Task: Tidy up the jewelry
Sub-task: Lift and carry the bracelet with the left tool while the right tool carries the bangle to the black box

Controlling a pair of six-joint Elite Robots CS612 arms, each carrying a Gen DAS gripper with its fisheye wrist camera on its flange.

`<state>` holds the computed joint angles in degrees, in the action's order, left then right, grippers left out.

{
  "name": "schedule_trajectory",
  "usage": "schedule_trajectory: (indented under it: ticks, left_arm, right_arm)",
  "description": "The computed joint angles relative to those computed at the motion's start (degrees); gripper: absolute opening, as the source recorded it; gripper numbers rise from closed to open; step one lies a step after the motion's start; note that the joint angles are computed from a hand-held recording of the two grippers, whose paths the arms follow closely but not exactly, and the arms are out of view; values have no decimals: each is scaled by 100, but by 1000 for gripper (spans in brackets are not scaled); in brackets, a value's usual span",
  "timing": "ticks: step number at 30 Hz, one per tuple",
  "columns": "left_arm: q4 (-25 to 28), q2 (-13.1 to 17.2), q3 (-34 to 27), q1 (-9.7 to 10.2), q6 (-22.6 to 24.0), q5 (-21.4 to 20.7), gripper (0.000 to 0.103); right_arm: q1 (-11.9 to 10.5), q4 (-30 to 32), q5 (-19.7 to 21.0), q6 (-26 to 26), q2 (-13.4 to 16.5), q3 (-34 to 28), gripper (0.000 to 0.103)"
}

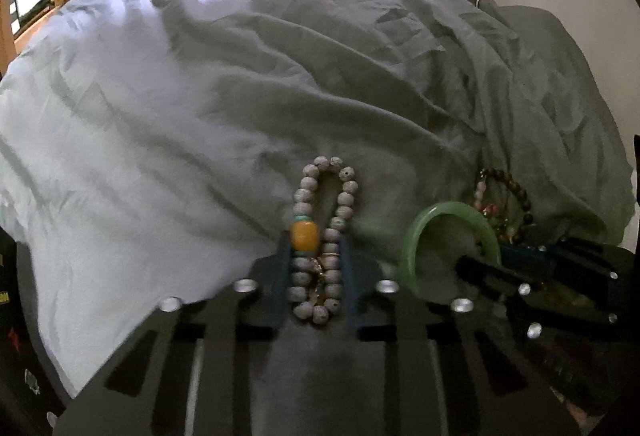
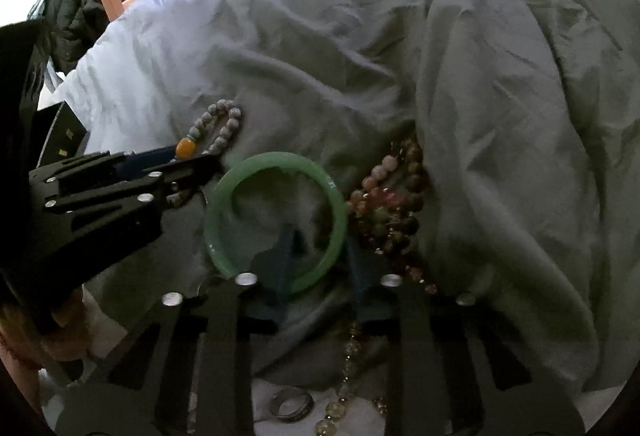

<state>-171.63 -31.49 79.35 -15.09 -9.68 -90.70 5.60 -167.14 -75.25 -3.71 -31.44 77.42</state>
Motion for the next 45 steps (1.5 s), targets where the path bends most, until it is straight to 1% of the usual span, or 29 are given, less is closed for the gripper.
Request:
schedule_trajectory:
  ticks: [2, 5, 8, 14, 17, 21, 29, 33, 41, 45]
  left_arm:
    - [-19, -34, 41, 24, -36, -80, 12]
    - [-109, -110, 155, 28, 3, -151, 12]
    - [-207, -179, 267, 10, 8, -152, 12]
    - [-548, -427, 642, -18, -55, -150, 11]
    - [-730, -565, 833, -35, -94, -135, 11]
    - [-837, -705, 1020, -69, -93, -105, 11]
    - [-961, -1010, 1432, -171, -126, 93, 11]
    - [-1034, -1188, 1671, -196, -160, 226, 11]
    - [-1041, -1506, 2023, -219, -222, 583, 11]
    - [-1114, -1630, 2170, -178, -230, 696, 11]
  right_arm:
    - [-15, -218, 51, 41, -48, 111, 13]
    - [-36, -522, 123, 149, -128, 267, 11]
    - [-82, -768, 206, 258, -218, 443, 11]
    - [-198, -1215, 614, 532, -399, 724, 11]
    - [-239, -1426, 733, 609, -485, 860, 11]
    - [-232, -1505, 654, 614, -601, 1005, 11]
    - [-124, -1566, 70, 217, -947, 1350, 11]
    - [-76, -1636, -80, 141, -1112, 1536, 11]
    - [48, -1657, -172, 1, -1332, 1765, 11]
    - [110, -1602, -212, -51, -1382, 1766, 11]
